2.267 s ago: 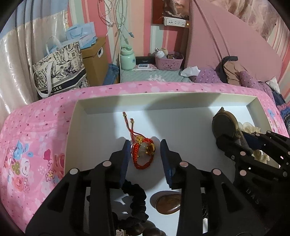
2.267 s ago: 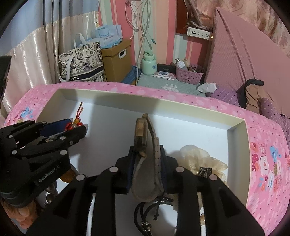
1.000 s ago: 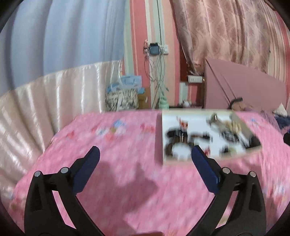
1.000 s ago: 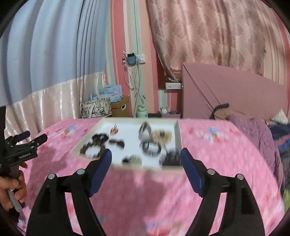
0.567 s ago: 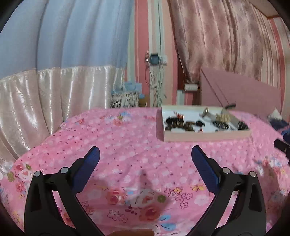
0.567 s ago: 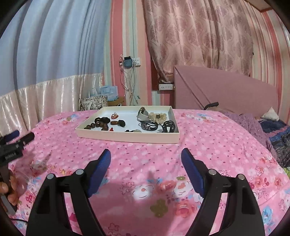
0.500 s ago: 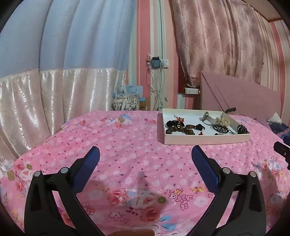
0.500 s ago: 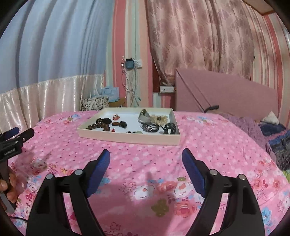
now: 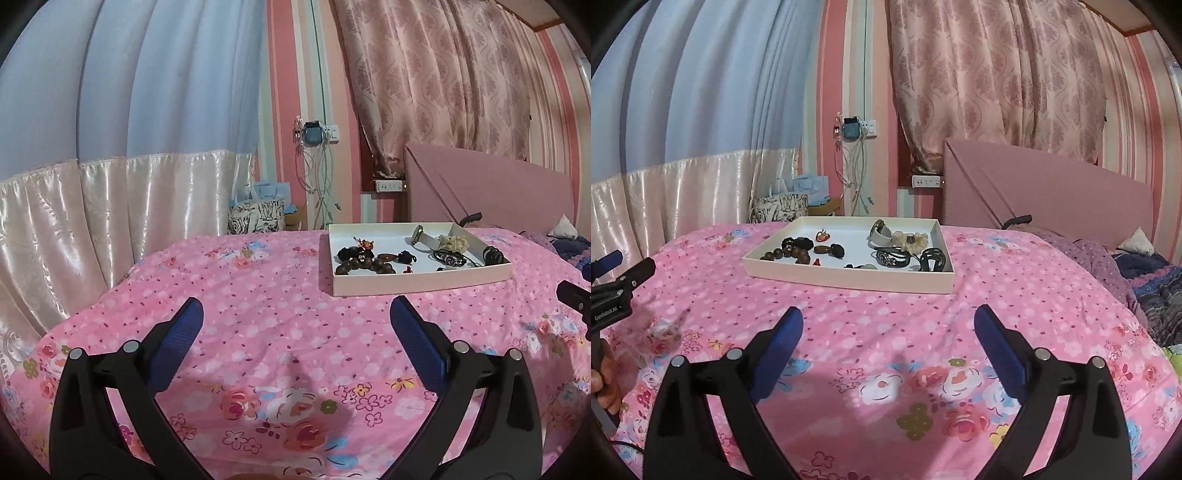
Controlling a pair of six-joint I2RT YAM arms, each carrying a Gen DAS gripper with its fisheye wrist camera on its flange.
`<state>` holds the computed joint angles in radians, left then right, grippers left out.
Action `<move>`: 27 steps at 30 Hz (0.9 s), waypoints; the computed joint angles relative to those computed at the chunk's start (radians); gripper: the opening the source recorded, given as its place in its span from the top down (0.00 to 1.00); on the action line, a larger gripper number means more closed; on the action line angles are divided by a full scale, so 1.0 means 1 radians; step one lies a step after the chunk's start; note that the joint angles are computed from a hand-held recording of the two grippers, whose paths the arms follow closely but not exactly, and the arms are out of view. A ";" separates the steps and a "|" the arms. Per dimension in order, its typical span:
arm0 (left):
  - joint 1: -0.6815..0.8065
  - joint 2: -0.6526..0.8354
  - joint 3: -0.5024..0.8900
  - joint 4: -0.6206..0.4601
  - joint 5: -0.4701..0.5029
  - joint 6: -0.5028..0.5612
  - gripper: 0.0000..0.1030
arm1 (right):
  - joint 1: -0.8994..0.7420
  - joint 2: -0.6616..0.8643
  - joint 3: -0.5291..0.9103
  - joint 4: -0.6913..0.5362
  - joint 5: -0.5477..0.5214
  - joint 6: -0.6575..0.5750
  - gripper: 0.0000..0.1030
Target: Organize jewelry
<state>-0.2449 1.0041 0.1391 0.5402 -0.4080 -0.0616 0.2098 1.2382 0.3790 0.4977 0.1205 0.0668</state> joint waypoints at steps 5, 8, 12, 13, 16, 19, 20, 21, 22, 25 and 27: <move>0.007 -0.010 -0.004 -0.004 0.010 -0.003 0.03 | -0.022 -0.009 -0.005 0.000 -0.014 0.025 0.06; -0.018 0.002 -0.005 0.010 -0.006 0.016 0.03 | -0.028 -0.010 -0.004 -0.004 -0.016 0.031 0.06; -0.029 0.013 -0.004 0.017 -0.008 0.023 0.03 | -0.023 -0.012 -0.010 0.006 -0.005 0.030 0.06; -0.029 0.007 -0.004 0.011 -0.006 0.022 0.03 | -0.024 -0.012 -0.009 0.004 -0.007 0.030 0.05; -0.026 0.012 -0.003 0.014 -0.004 0.019 0.03 | -0.024 -0.016 -0.011 -0.001 -0.008 0.033 0.04; -0.025 0.018 -0.003 0.022 -0.002 0.019 0.03 | -0.025 -0.017 -0.011 0.000 -0.008 0.031 0.04; -0.024 0.022 -0.003 0.024 -0.002 0.019 0.03 | -0.025 -0.020 -0.013 0.003 -0.005 0.031 0.04; -0.026 0.018 -0.003 0.020 -0.003 0.018 0.03 | -0.027 -0.021 -0.014 0.003 -0.007 0.030 0.04; -0.026 0.019 -0.003 0.021 -0.003 0.018 0.03 | -0.028 -0.021 -0.012 0.001 -0.007 0.030 0.04; -0.026 0.025 -0.002 0.025 -0.004 0.019 0.03 | -0.029 -0.023 -0.013 0.000 -0.008 0.030 0.04; -0.026 0.021 -0.004 0.024 -0.002 0.019 0.03 | -0.029 -0.023 -0.013 0.000 -0.008 0.029 0.04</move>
